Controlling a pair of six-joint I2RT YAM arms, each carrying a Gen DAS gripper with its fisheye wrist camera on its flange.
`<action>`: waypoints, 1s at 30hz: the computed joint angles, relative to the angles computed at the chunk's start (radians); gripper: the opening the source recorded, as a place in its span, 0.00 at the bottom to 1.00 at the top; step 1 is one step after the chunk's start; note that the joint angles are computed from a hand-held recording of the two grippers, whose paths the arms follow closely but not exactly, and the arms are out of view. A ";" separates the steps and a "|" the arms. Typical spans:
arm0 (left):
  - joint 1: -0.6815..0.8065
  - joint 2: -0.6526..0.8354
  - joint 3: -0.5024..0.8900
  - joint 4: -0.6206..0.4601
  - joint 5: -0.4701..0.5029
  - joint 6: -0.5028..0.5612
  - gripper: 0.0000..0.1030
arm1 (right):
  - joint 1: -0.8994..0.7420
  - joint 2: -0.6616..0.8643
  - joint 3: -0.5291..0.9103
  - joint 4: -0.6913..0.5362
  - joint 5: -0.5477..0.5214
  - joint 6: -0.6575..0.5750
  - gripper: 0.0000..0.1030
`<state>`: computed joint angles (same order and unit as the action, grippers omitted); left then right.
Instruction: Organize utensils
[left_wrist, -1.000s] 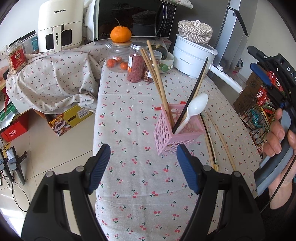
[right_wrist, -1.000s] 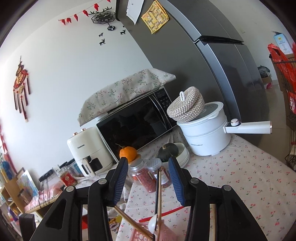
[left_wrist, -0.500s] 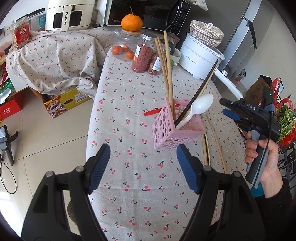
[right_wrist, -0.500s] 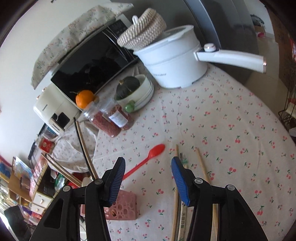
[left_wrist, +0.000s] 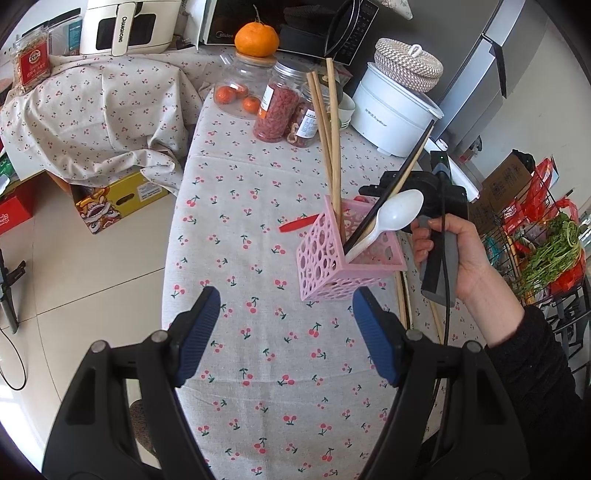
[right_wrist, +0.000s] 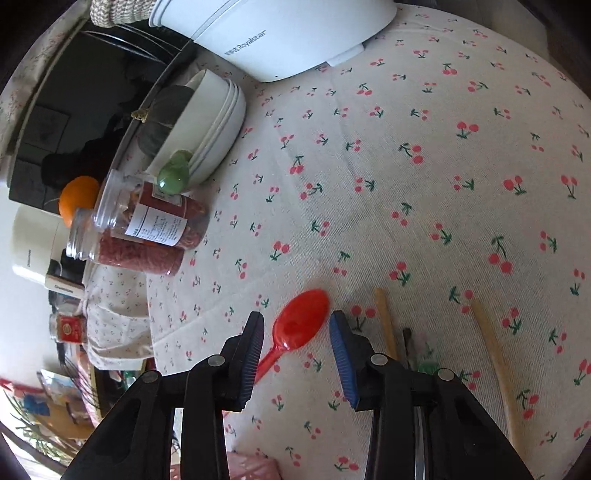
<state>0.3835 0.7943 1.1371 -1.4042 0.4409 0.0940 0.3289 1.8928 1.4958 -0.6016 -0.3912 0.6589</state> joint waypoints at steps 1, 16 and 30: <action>0.008 0.001 0.003 -0.005 0.010 0.005 0.72 | 0.011 0.024 0.040 -0.021 0.018 -0.018 0.37; 0.062 0.015 0.034 -0.027 0.075 0.031 0.72 | 0.146 0.125 0.201 -0.076 0.312 -0.387 0.32; 0.080 0.015 0.043 -0.034 0.087 0.038 0.72 | 0.012 0.011 0.066 -0.007 0.219 -0.543 0.21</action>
<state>0.4636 0.8094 1.1801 -1.4377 0.5282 0.1324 0.3409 1.9033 1.5616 -0.6085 -0.1723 0.1161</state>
